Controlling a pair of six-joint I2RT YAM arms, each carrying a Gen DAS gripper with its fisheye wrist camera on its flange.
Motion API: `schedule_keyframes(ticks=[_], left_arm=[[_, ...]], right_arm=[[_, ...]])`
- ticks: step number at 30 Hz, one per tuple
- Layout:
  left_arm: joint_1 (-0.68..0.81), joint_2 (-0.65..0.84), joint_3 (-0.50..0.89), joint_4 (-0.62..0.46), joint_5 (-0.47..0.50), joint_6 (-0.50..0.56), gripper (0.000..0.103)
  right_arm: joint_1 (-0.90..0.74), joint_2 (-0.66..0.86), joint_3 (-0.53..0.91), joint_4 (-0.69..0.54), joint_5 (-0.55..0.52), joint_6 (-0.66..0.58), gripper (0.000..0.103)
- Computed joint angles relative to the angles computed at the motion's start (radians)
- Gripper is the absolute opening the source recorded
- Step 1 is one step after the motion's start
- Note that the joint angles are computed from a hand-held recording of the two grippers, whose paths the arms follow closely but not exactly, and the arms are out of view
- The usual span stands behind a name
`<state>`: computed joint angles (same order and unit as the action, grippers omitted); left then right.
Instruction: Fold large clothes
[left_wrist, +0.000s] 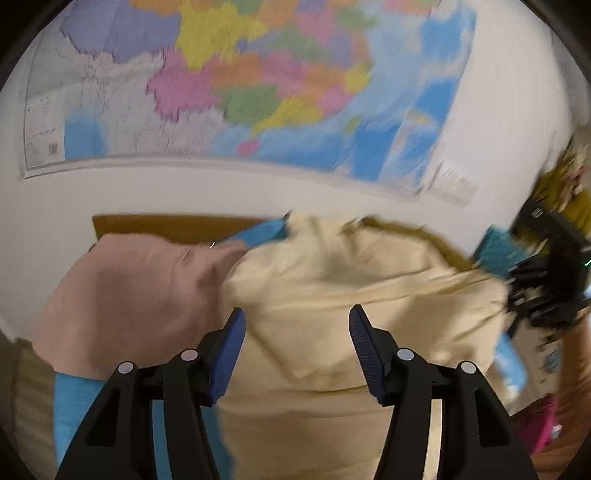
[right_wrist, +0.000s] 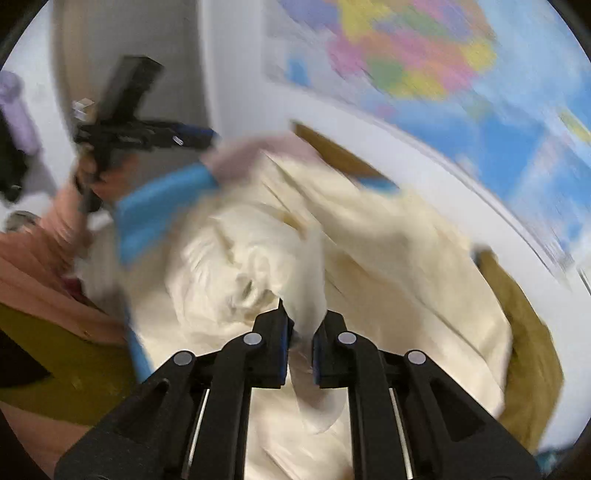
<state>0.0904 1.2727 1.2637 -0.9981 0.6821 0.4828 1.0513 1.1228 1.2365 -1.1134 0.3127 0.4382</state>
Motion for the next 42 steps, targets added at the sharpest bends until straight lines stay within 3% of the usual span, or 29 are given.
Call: schedule_keyframes(ticks=[2, 4, 6, 7, 9, 11, 13, 16, 19, 22, 23, 24, 25, 26, 28, 31, 33, 35, 36, 41, 42], left_arm=[[-0.064, 0.025, -0.048, 0.069, -0.096, -0.032, 0.058], [-0.157, 0.048, -0.103, 0.164, -0.237, -0.056, 0.07], [-0.218, 0.075, -0.137, 0.23, -0.335, -0.068, 0.074], [-0.249, 0.101, -0.14, 0.256, -0.382, -0.069, 0.076], [-0.287, 0.127, -0.149, 0.298, -0.449, -0.071, 0.079], [-0.3, 0.166, -0.137, 0.322, -0.47, -0.084, 0.079], [-0.287, 0.191, -0.124, 0.336, -0.453, -0.11, 0.069], [-0.274, 0.228, -0.104, 0.354, -0.434, -0.139, 0.057], [-0.271, 0.255, -0.088, 0.361, -0.434, -0.18, 0.043], [-0.268, 0.261, -0.074, 0.358, -0.424, -0.206, 0.035], [-0.268, 0.261, -0.069, 0.359, -0.421, -0.218, 0.033], [-0.264, 0.262, -0.062, 0.359, -0.414, -0.227, 0.03], [-0.259, 0.262, -0.056, 0.36, -0.407, -0.234, 0.028], [-0.254, 0.263, -0.052, 0.364, -0.398, -0.243, 0.028], [-0.25, 0.267, -0.049, 0.369, -0.388, -0.253, 0.027], [-0.26, 0.274, -0.054, 0.39, -0.402, -0.257, 0.027], [-0.269, 0.278, -0.055, 0.403, -0.417, -0.262, 0.027], [-0.277, 0.276, -0.063, 0.418, -0.436, -0.271, 0.027], [-0.279, 0.275, -0.065, 0.421, -0.439, -0.269, 0.027], [-0.268, 0.262, -0.05, 0.4, -0.374, -0.279, 0.026], [-0.272, 0.256, -0.048, 0.399, -0.357, -0.28, 0.027]], right_arm=[[-0.04, -0.043, -0.118, 0.016, -0.016, 0.023, 0.014], [-0.08, -0.094, -0.231, 0.078, -0.055, 0.043, 0.017], [-0.097, -0.125, -0.31, 0.134, -0.044, 0.071, 0.036], [-0.106, -0.163, -0.362, 0.161, -0.035, 0.096, 0.053], [-0.134, -0.255, -0.418, 0.193, -0.045, 0.098, 0.057], [-0.141, -0.365, -0.456, 0.183, -0.035, 0.105, 0.073], [-0.046, -0.408, -0.481, 0.185, 0.04, 0.169, 0.083], [-0.025, -0.44, -0.551, 0.221, 0.072, 0.177, 0.086], [-0.2, -0.447, -0.65, 0.37, -0.059, 0.152, 0.079], [-0.4, -0.409, -0.699, 0.483, -0.221, 0.12, 0.053], [-0.454, -0.397, -0.703, 0.499, -0.274, 0.116, 0.052], [-0.504, -0.398, -0.708, 0.515, -0.315, 0.116, 0.052], [-0.521, -0.411, -0.71, 0.514, -0.321, 0.122, 0.057], [-0.533, -0.43, -0.712, 0.508, -0.315, 0.138, 0.069], [-0.533, -0.455, -0.713, 0.488, -0.266, 0.177, 0.078], [-0.547, -0.406, -0.722, 0.504, -0.282, 0.195, 0.081], [-0.543, -0.365, -0.735, 0.544, -0.3, 0.188, 0.065], [-0.572, -0.349, -0.738, 0.549, -0.323, 0.177, 0.016], [-0.581, -0.382, -0.739, 0.534, -0.325, 0.167, 0.006], [-0.569, -0.593, -0.647, 0.361, -0.204, 0.16, 0.004], [-0.545, -0.629, -0.606, 0.316, -0.137, 0.166, 0.004]])
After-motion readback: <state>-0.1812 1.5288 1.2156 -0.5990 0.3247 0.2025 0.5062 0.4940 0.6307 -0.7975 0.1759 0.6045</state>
